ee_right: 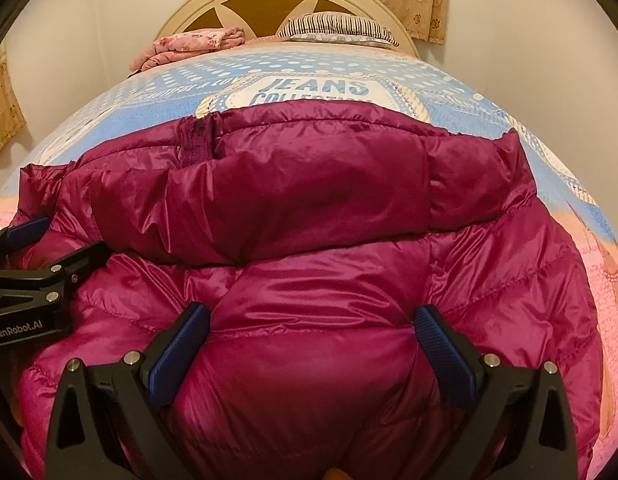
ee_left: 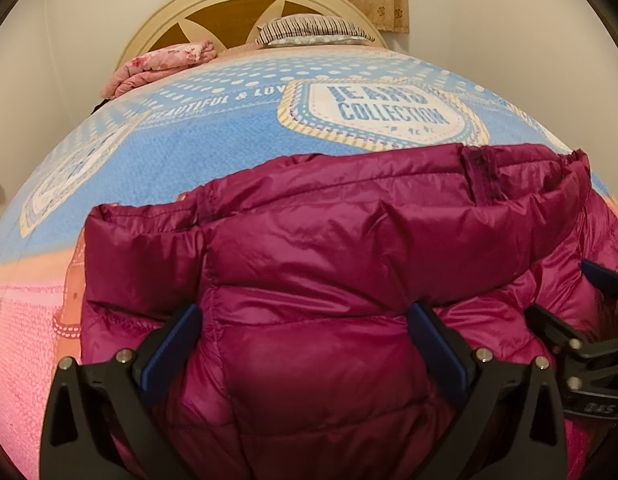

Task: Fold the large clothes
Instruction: 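Grasp the jacket edge with the left tool and lift it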

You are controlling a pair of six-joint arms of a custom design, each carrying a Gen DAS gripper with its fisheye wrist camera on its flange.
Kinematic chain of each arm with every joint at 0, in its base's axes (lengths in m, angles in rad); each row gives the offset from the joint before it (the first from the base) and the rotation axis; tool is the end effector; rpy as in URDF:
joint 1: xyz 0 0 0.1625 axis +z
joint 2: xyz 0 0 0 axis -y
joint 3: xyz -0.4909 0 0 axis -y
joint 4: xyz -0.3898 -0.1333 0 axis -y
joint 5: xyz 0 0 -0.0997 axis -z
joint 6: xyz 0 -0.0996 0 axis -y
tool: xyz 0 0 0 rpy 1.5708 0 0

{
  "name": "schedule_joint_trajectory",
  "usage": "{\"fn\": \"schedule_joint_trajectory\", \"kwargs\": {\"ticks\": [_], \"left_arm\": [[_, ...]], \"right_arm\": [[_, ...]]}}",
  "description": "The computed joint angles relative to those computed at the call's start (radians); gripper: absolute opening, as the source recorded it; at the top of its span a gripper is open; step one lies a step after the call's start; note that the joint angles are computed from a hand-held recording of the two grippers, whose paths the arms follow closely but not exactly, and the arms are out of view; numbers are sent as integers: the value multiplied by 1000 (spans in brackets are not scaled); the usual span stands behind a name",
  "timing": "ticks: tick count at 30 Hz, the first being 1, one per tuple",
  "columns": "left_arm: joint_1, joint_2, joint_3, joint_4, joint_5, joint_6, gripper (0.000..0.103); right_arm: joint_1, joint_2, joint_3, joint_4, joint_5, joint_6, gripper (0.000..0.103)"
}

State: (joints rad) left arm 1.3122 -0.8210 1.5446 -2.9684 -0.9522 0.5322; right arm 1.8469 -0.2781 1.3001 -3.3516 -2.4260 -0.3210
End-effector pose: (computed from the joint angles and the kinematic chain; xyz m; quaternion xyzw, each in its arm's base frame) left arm -0.0084 -0.7790 0.2625 0.2534 0.8684 -0.2729 0.3275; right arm 0.2720 -0.7468 -0.0141 0.1018 -0.8530 0.3283 0.3927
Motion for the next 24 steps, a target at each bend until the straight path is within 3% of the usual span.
{"fn": "schedule_joint_trajectory", "kwargs": {"ticks": [2,5,10,12,16,24], "left_arm": [[4,-3,-2,10,-14,-12,103],[5,-4,-7,21,-21,-19,103],[14,-54,20,31,-68,-85,103],[15,-103,66,3,-85,-102,103],[19,-218,198,-96,-87,-73,103],[94,-413,411,-70,-167,-265,103]], "right_arm": [[13,-15,29,-29,-8,11,102],[41,-32,103,-163,21,-29,102],[28,-15,117,-151,32,-44,102],[18,-31,130,-115,56,1,102],[19,-25,116,-93,44,3,102],[12,-30,132,-119,60,-4,102]]}}
